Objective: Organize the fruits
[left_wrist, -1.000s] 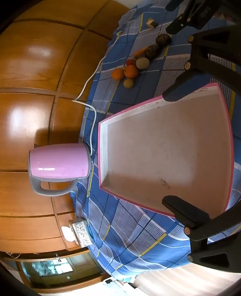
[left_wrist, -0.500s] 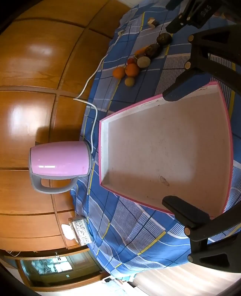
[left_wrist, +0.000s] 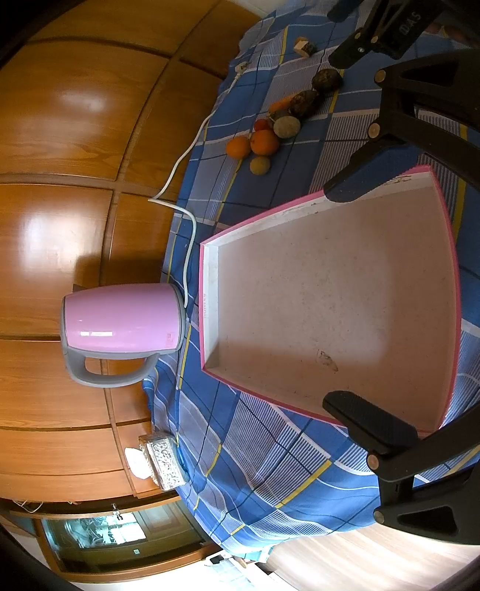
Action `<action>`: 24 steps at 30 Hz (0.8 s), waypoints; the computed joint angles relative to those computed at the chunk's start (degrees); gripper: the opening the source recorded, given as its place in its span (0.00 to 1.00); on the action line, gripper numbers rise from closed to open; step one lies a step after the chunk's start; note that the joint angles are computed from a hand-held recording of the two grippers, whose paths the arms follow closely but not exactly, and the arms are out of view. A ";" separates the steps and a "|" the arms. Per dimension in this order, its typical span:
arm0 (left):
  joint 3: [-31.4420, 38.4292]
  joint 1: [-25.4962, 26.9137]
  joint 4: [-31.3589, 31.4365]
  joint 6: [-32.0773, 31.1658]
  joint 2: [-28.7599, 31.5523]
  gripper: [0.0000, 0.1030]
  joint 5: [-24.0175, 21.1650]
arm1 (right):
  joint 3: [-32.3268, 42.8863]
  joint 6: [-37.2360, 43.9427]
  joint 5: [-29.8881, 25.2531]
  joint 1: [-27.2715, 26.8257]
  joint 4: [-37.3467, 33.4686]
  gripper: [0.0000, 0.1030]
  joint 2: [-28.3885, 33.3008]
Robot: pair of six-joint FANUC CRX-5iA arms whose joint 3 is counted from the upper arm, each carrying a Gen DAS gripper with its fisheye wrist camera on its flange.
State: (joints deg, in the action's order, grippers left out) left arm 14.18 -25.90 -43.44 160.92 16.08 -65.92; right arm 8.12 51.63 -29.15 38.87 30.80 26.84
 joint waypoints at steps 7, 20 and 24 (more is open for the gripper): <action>0.01 -0.09 -0.09 0.08 -0.01 1.00 -0.05 | -0.27 -0.18 0.32 -0.03 0.27 1.00 -0.24; -0.04 -0.25 0.05 0.43 -0.12 1.00 -0.25 | -0.28 0.08 0.38 -0.06 0.17 1.00 -0.33; -0.35 -0.21 0.18 0.55 -0.23 1.00 -0.09 | -0.27 0.15 0.28 -0.03 -0.02 1.00 -0.35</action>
State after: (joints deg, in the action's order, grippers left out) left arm 13.83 -26.10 -43.26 161.47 15.85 -66.01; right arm 7.85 51.78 -28.87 38.84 30.78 26.49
